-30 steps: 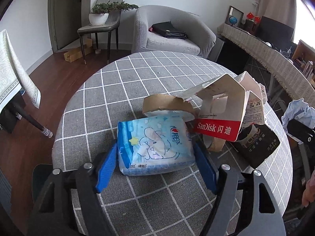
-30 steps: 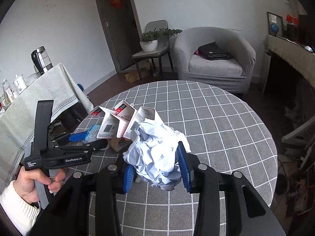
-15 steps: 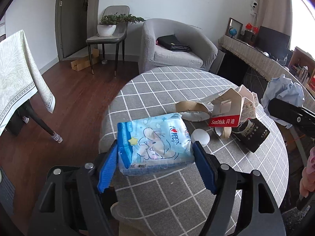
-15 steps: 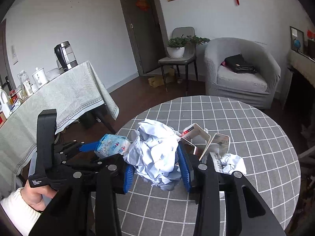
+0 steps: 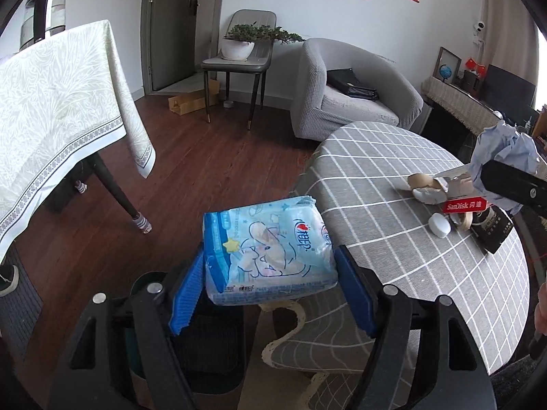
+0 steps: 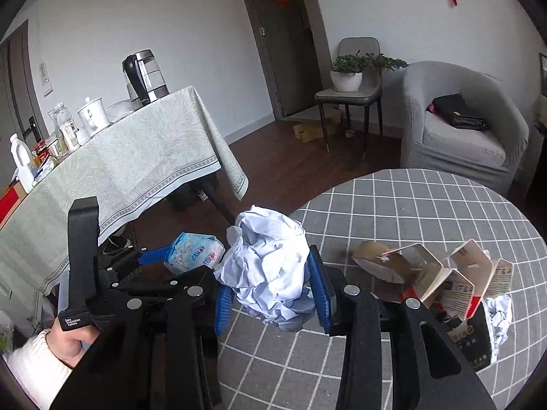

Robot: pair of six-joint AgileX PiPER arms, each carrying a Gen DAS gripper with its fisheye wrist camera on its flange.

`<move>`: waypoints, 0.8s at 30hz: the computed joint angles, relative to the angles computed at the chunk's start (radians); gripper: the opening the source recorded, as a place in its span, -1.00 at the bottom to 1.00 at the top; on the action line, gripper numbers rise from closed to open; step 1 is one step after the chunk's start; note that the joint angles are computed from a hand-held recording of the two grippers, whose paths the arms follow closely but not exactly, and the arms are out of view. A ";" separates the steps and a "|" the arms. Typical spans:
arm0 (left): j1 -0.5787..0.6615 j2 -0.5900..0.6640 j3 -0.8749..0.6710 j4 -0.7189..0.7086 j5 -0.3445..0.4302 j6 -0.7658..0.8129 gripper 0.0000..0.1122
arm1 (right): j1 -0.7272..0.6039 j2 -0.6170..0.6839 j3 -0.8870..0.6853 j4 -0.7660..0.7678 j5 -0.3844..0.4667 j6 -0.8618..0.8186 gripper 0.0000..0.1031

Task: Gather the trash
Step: 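Carry the tissue pack and crumpled paper over the teal bin with both tools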

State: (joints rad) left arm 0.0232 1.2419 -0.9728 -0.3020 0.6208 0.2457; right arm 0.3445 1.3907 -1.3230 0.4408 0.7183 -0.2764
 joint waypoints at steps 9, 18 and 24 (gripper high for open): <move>0.214 0.071 0.083 -0.070 -0.037 0.197 0.35 | 0.188 0.152 -0.141 -0.079 -0.011 0.132 -0.22; 0.378 0.190 0.085 -0.124 0.012 0.340 0.35 | 0.307 0.311 -0.275 -0.145 0.004 0.230 -0.22; 0.419 0.240 0.064 -0.096 0.037 0.332 0.43 | 0.345 0.404 -0.360 -0.158 0.030 0.273 -0.22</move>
State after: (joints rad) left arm 0.4420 1.4822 -0.9092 -0.3976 0.6579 0.5779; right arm 0.6896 1.7949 -1.6830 0.2832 0.7481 -0.0031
